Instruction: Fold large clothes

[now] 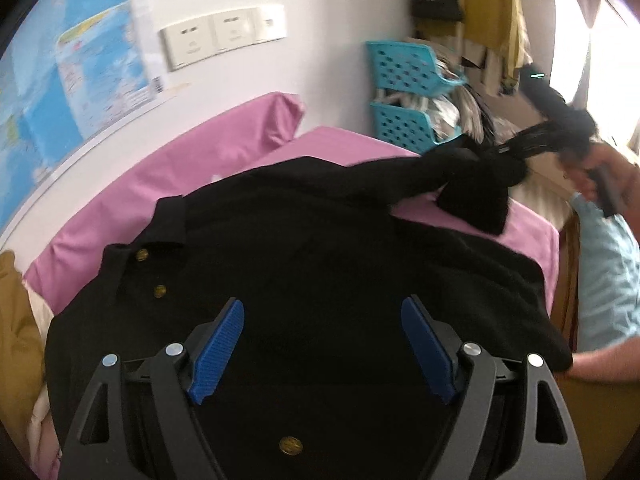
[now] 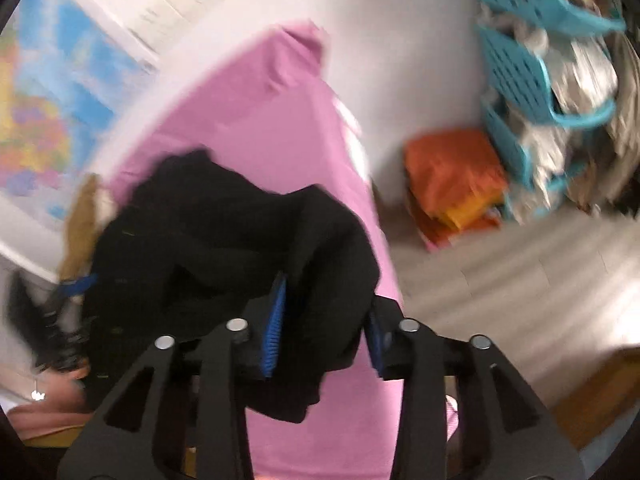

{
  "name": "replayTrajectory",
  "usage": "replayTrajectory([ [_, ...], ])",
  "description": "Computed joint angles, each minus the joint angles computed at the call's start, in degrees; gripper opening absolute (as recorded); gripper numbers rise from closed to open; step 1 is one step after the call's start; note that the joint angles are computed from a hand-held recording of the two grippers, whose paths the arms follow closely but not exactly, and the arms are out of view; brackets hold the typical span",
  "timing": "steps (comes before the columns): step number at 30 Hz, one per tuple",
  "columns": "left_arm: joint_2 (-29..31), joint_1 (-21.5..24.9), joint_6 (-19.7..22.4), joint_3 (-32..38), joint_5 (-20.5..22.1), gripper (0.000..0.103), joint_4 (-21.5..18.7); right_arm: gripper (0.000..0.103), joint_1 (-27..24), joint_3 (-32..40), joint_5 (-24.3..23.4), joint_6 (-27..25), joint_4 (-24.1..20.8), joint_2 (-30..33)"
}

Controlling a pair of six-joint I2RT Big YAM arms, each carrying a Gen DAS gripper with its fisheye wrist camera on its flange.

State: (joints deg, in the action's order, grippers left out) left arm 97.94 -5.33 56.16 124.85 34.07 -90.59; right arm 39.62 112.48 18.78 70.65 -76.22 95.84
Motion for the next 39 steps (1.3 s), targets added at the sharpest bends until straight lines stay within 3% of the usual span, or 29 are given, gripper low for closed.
replayTrajectory([
  [2,-0.4,0.4,1.0,-0.9,0.3,0.081,-0.9,0.066,0.6,2.9,4.4,2.3,-5.4,1.3],
  [5,-0.7,2.2,0.1,-1.3,0.5,0.081,-0.3,0.077,4.1,6.7,15.0,4.8,-8.8,1.0],
  [7,0.7,4.2,-2.3,1.2,1.1,0.081,-0.7,0.083,7.7,11.6,22.9,1.9,-9.5,2.4],
  [9,2.4,6.5,-6.9,4.1,0.8,0.081,0.4,0.087,9.8,14.8,23.7,-5.3,-5.8,3.9],
  [10,3.3,7.6,-9.2,5.6,0.4,0.081,0.8,0.087,10.7,14.3,21.3,-10.4,-0.9,4.0],
  [12,5.0,9.7,-13.0,8.3,0.0,0.081,1.6,0.087,10.7,13.7,11.0,-17.4,6.9,5.4],
  [14,6.2,11.4,-16.0,9.9,-1.0,0.081,2.9,0.086,9.7,13.6,0.3,-18.2,10.2,8.1],
  [16,7.6,12.9,-18.0,12.1,-1.6,0.081,2.7,0.082,8.7,14.3,-6.4,-17.7,9.9,10.9],
  [18,8.0,14.0,-19.1,12.4,-2.1,0.081,3.2,0.067,7.9,10.2,-11.8,-15.4,14.6,10.4],
  [19,8.3,14.5,-19.5,12.7,-2.1,0.081,3.1,0.041,7.5,6.7,-14.9,-14.3,19.0,9.2],
  [20,8.4,14.9,-19.8,12.7,-2.2,0.081,3.1,0.024,7.6,5.4,-15.0,-14.1,20.6,8.5],
  [23,7.8,16.0,-19.4,11.5,-2.0,0.081,3.2,0.020,9.2,0.1,-14.2,-14.5,26.5,4.4],
  [25,6.8,16.3,-18.6,10.0,-1.7,0.081,3.6,0.020,11.1,0.4,-12.2,-15.0,27.0,3.5],
  [27,7.0,16.6,-17.4,10.3,-0.8,0.082,3.1,0.020,12.7,3.3,-8.8,-14.2,20.7,4.9],
  [30,6.8,15.5,-16.3,9.7,-1.1,0.082,3.9,0.041,12.2,3.2,-8.2,-8.9,14.3,5.1],
  [31,6.9,15.1,-16.1,9.8,-1.1,0.082,3.9,0.053,12.2,4.9,-5.8,-7.9,10.3,5.7],
  [32,6.7,14.6,-16.2,9.6,-1.3,0.082,4.2,0.061,12.5,5.8,-2.9,-7.7,8.8,5.5],
  [33,6.6,14.1,-16.2,9.5,-1.2,0.082,4.3,0.062,12.9,5.3,-0.5,-8.2,9.0,4.6],
  [34,6.5,13.8,-15.7,9.5,-0.4,0.082,3.8,0.066,13.5,6.5,4.6,-8.8,7.1,4.3],
  [35,6.4,13.5,-15.4,9.5,0.2,0.082,3.6,0.076,14.1,9.2,10.6,-8.6,2.4,5.1],
  [37,5.8,12.7,-15.0,8.8,0.3,0.084,4.4,0.080,14.4,15.5,18.5,-6.8,-7.4,7.9],
  [39,5.2,11.9,-14.7,7.9,0.4,0.084,5.5,0.089,13.9,20.9,22.7,-5.6,-14.4,11.0],
])
